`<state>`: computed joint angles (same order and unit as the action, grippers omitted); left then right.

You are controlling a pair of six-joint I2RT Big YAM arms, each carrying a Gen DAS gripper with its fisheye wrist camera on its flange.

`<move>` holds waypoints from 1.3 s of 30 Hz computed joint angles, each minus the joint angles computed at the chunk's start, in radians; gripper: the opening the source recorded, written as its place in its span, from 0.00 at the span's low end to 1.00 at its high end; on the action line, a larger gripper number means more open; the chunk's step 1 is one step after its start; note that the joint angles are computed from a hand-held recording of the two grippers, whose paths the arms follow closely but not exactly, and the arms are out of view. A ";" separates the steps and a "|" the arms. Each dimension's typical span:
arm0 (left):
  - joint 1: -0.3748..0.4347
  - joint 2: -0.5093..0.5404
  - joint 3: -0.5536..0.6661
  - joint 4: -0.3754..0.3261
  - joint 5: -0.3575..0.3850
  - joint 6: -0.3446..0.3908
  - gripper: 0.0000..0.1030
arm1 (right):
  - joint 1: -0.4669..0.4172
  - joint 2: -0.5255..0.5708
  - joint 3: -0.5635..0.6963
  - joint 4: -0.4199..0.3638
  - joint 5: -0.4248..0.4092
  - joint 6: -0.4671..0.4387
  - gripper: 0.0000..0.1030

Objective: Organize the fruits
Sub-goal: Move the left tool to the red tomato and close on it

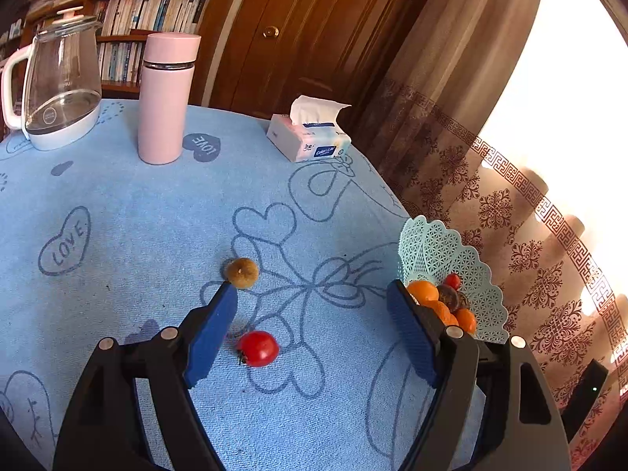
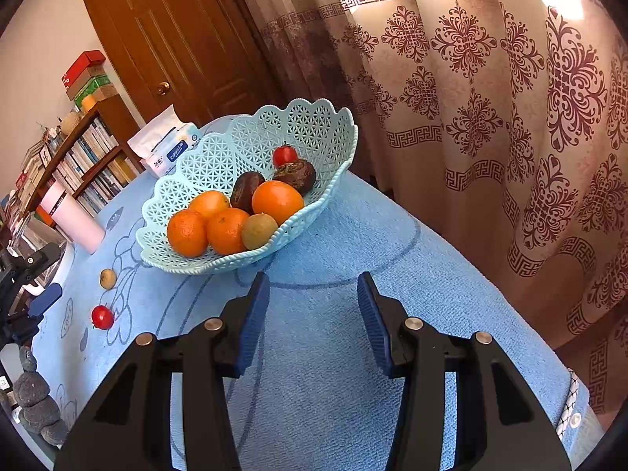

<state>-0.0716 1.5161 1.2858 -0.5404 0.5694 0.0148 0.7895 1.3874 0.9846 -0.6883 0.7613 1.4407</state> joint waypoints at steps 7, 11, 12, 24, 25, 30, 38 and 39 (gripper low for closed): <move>0.043 0.008 -0.007 0.001 -0.025 -0.001 0.75 | -0.001 0.006 0.008 -0.013 0.001 -0.004 0.51; 0.046 0.010 -0.019 0.003 -0.041 0.014 0.75 | 0.001 0.009 0.012 -0.020 0.004 -0.003 0.51; 0.045 0.008 -0.024 0.007 -0.048 0.020 0.75 | 0.001 0.010 0.013 -0.021 0.005 -0.002 0.51; -0.007 0.047 -0.029 -0.038 -0.126 0.144 0.75 | 0.002 0.012 0.016 -0.020 0.004 -0.007 0.51; -0.012 0.049 -0.030 -0.039 -0.134 0.153 0.73 | 0.002 0.013 0.016 -0.018 0.004 -0.009 0.51; -0.028 0.059 -0.025 -0.045 -0.158 0.175 0.63 | 0.001 0.012 0.014 -0.007 0.001 -0.017 0.51; -0.049 0.085 -0.005 -0.066 -0.198 0.201 0.42 | 0.001 0.011 0.013 -0.005 0.001 -0.019 0.51; -0.049 0.087 -0.004 -0.069 -0.201 0.202 0.40 | 0.001 0.011 0.013 -0.005 0.001 -0.019 0.51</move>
<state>-0.1206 1.6035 1.2817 -0.6091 0.3683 0.2171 0.7909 1.3981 0.9977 -0.6934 0.7627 1.4214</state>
